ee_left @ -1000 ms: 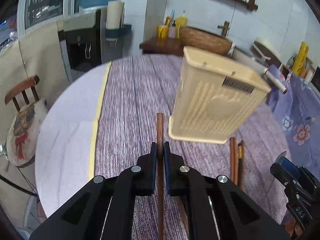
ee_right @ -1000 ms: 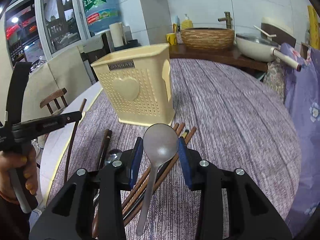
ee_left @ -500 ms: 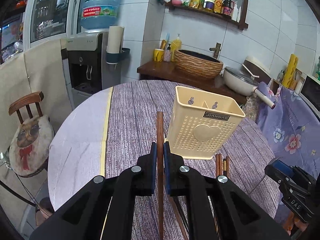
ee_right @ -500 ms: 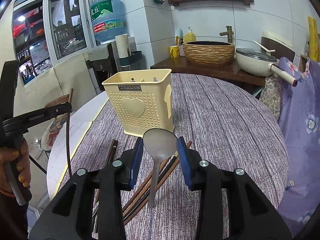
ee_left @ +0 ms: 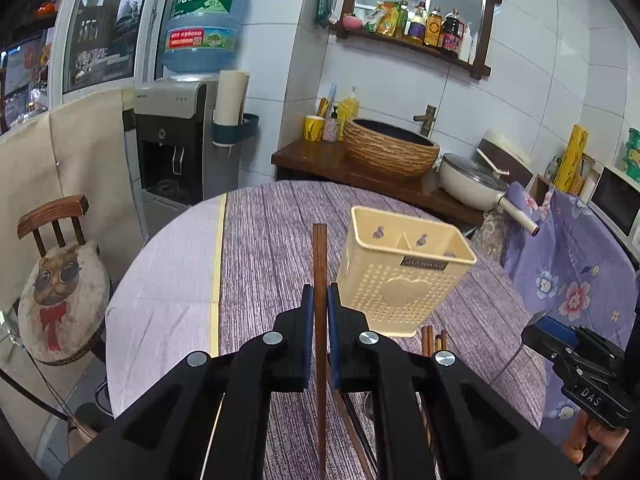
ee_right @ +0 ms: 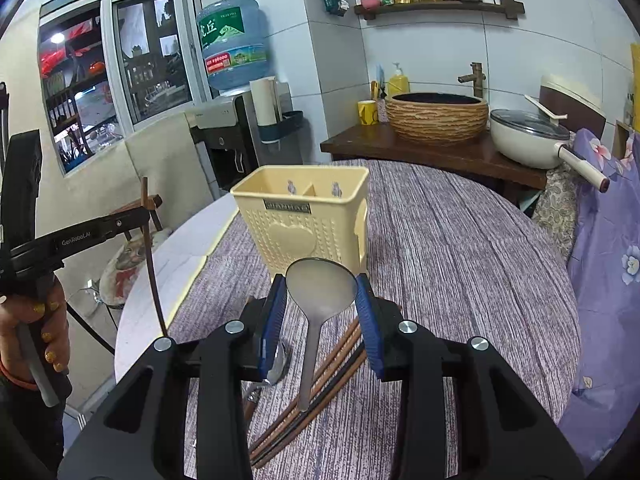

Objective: Organize utensils
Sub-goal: 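Lift the chopstick with the left tool while the right tool carries the spoon to the basket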

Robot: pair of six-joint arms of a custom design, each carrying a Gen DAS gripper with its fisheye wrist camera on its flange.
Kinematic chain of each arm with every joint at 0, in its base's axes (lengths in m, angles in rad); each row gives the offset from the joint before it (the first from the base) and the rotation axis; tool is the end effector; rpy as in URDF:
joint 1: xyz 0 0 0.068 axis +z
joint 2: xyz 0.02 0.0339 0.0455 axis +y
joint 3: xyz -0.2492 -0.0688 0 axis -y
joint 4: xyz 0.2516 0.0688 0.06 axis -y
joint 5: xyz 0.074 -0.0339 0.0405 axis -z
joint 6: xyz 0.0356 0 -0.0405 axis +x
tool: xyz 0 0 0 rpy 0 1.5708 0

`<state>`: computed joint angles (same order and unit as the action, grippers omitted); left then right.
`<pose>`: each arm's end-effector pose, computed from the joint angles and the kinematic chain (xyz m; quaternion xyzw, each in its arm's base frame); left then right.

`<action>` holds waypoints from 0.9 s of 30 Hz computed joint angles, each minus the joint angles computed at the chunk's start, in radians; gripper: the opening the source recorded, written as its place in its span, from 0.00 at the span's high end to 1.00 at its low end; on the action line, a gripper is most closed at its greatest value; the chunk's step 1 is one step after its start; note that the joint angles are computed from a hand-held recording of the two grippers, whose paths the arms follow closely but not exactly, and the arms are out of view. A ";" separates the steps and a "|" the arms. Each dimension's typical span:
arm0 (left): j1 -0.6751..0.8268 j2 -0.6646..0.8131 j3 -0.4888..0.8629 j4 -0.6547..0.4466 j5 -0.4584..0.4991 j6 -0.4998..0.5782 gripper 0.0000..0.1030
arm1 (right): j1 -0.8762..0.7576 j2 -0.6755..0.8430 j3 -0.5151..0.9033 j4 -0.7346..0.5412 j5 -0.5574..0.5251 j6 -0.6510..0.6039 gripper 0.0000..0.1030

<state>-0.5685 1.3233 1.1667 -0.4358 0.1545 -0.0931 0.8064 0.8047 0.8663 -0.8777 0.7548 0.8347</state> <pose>0.2561 -0.1701 0.3142 0.2425 0.8468 -0.2166 0.4210 0.1305 0.1009 0.2957 0.1480 0.8622 0.0170 0.4841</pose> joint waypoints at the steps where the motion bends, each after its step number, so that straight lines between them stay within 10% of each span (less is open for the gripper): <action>1: 0.002 0.002 0.019 -0.007 0.005 -0.001 0.92 | -0.010 0.006 0.014 0.011 -0.005 -0.019 0.65; 18: -0.110 0.325 0.717 -0.113 -0.118 -0.088 0.92 | -0.396 0.344 0.560 0.157 -0.099 -0.467 0.65; 27: -0.153 0.383 0.558 0.099 -0.206 -0.137 0.92 | -0.454 0.396 0.380 0.312 -0.148 -0.485 0.65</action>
<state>-0.7213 1.7064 1.7252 -0.3369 -0.0518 -0.2298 0.3525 1.2006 1.2459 -0.5662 0.6071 0.3493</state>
